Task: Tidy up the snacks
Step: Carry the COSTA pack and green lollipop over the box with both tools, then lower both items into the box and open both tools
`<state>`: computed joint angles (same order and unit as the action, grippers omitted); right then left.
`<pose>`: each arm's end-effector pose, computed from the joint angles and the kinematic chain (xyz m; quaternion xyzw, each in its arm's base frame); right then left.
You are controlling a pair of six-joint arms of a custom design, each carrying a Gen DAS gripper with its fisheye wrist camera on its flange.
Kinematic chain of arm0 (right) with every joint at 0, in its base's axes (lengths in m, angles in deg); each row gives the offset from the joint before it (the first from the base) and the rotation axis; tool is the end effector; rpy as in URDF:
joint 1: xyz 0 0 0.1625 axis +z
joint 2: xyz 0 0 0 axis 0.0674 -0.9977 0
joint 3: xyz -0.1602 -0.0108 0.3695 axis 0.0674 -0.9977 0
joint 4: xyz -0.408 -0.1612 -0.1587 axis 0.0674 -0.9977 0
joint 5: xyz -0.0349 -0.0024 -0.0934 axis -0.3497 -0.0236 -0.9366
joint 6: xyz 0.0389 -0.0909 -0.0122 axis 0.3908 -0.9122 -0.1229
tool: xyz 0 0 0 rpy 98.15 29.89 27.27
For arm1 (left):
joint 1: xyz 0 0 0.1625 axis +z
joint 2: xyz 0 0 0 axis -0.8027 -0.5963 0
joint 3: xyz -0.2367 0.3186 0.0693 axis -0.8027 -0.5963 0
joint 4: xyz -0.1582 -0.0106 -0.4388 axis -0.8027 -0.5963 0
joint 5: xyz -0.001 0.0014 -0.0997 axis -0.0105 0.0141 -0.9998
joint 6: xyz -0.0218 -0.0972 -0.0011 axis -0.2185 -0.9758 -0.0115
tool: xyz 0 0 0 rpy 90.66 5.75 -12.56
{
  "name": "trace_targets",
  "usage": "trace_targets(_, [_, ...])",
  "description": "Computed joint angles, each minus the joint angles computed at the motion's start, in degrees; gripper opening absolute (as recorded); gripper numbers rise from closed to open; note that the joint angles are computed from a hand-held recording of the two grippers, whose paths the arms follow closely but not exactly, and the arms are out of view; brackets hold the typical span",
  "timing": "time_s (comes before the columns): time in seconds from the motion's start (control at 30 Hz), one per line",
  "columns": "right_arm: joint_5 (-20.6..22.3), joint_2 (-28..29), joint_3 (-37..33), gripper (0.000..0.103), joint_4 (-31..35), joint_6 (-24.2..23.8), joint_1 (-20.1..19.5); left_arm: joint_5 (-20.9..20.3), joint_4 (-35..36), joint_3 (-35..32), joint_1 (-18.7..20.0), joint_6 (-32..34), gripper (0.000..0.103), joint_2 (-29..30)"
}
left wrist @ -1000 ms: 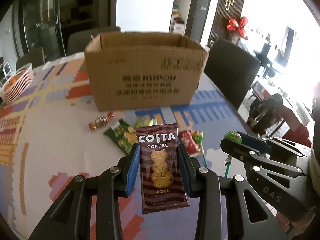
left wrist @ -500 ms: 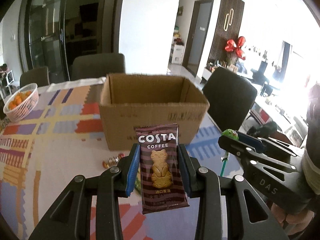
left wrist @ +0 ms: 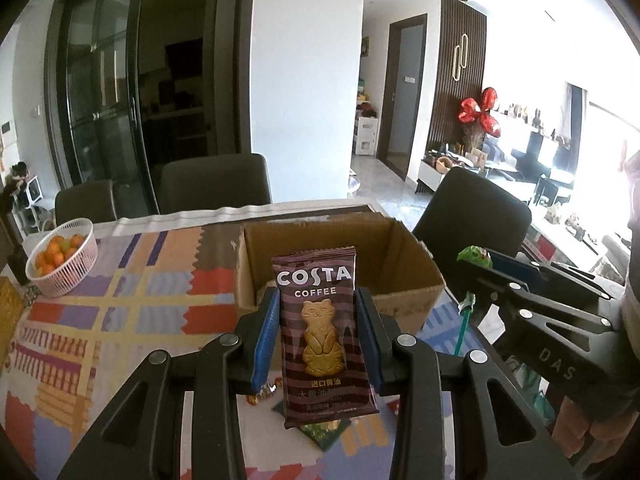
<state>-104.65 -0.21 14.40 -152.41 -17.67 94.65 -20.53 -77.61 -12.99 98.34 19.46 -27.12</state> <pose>0.1696 -0.6193 0.3397 0.0880 -0.8003 0.4867 0.3390 -0.4378 -0.6930 0.0961 0.4125 0.8452 -0.2952 0.1682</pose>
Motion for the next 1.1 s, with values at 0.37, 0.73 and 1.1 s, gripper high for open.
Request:
trace_targets(0.37, [0.89,3.28,-8.39,0.026,6.57,0.69,-0.14,0.43,4.29,-9.62,0.78,2.34,0.037,5.2])
trace_targets(0.73, [1.66,6.06,-13.69,0.026,10.58,0.81,-2.32,0.35,10.04,-19.85,2.29,1.97,0.037,12.15])
trace_targets(1.1, [2.6,7.79,-16.74,0.026,14.05,2.58,-5.1,0.51,16.32,-29.06,3.23,1.35,0.037,18.63])
